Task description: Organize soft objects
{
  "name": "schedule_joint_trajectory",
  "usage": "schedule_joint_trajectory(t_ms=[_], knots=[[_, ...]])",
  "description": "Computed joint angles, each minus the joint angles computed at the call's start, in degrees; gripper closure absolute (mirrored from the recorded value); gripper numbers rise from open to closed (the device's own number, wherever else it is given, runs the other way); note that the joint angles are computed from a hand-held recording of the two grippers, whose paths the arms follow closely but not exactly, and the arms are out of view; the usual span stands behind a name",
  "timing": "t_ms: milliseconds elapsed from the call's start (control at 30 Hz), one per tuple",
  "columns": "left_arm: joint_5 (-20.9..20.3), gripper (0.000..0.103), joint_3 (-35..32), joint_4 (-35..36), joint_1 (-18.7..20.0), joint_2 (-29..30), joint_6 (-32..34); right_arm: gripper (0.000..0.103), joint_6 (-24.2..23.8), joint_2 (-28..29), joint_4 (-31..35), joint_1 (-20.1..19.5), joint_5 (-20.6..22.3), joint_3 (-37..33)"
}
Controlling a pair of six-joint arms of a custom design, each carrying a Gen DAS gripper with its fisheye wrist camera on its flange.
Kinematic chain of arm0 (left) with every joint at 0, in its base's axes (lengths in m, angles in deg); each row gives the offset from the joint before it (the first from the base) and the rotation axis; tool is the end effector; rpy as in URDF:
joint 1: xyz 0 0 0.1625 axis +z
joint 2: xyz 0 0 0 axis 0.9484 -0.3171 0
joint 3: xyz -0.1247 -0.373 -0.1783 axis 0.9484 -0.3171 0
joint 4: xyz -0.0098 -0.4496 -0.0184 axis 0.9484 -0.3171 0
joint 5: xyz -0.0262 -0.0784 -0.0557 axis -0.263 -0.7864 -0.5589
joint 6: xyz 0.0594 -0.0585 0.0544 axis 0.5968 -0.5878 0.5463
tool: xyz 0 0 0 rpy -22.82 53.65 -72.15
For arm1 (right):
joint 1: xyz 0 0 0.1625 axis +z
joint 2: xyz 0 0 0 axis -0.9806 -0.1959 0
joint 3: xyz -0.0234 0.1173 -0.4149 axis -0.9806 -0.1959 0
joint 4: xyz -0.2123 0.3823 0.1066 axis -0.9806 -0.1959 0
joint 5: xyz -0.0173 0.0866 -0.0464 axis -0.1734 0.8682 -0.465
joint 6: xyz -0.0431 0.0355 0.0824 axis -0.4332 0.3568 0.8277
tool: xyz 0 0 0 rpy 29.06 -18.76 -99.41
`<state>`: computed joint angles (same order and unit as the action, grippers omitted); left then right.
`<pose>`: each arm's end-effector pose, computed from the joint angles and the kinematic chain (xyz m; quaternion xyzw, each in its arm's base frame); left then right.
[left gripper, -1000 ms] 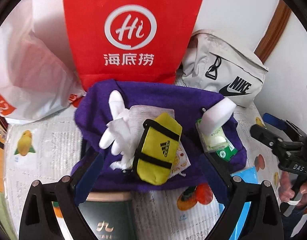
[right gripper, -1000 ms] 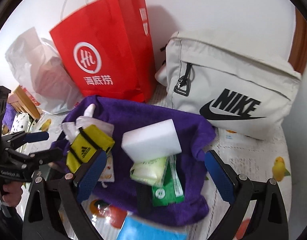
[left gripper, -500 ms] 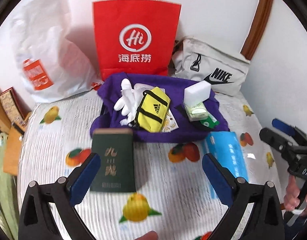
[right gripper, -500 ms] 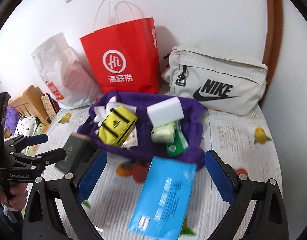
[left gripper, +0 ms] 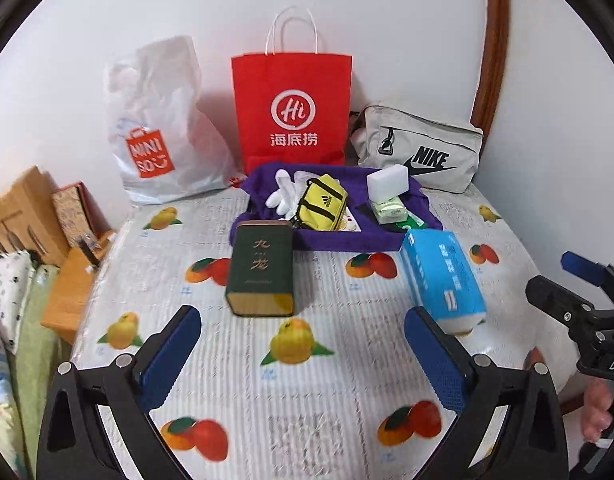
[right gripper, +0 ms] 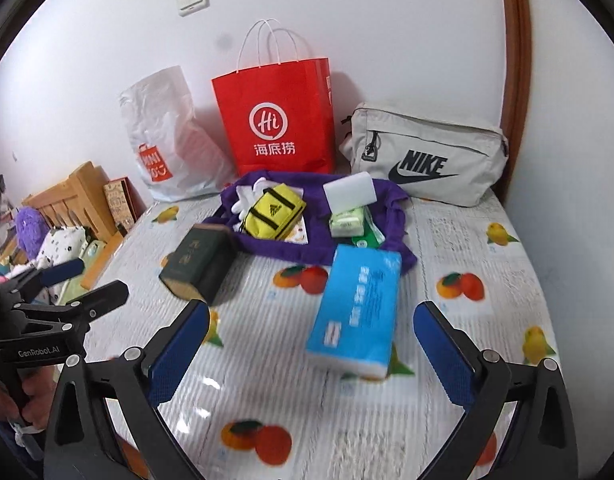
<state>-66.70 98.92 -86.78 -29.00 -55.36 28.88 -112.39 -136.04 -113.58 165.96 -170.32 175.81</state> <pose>-0.4198 -0.6876 0.0492 0.0937 0.8388 -0.3825 0.3759 0.0791 -0.7344 0.3638 0.2824 -0.8720 0.3237 0.2346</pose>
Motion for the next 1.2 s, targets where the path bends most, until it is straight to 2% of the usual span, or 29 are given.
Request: schedule_joint_trajectory(t_ms=[100,233,500,733,867,1000,1200], knots=[[0.9,0.0,4.1,-1.1,-1.5,-1.6,-2.6,0.002,-1.4,-2.8,-2.8,-0.5,-0.1,4.6],[0.8,0.0,8.6,-2.9,-3.6,-3.3,-4.6,0.002,-2.4,-6.7,-5.3,-1.6,1.8,10.1],[2.2,0.0,11.9,-1.4,-7.2,-4.2,-7.3,0.002,-1.9,-12.9,-8.0,-4.4,6.3,17.6],[4.6,0.0,11.8,0.6,-8.6,-4.0,-9.1,0.002,-0.7,-15.8,-7.6,-5.2,8.3,19.0],[3.7,0.0,12.5,-1.2,-8.7,-4.3,-9.3,0.002,-1.0,-17.1,-5.1,-5.6,9.5,19.5],[3.8,0.0,12.5,-0.3,-8.9,-4.3,-9.9,0.002,-1.6,-17.5,-6.5,-5.6,8.9,20.2],[3.6,0.0,12.8,-3.5,-9.3,-4.0,-7.3,0.002,-1.6,-17.9,-6.8,-5.5,8.7,20.5]])
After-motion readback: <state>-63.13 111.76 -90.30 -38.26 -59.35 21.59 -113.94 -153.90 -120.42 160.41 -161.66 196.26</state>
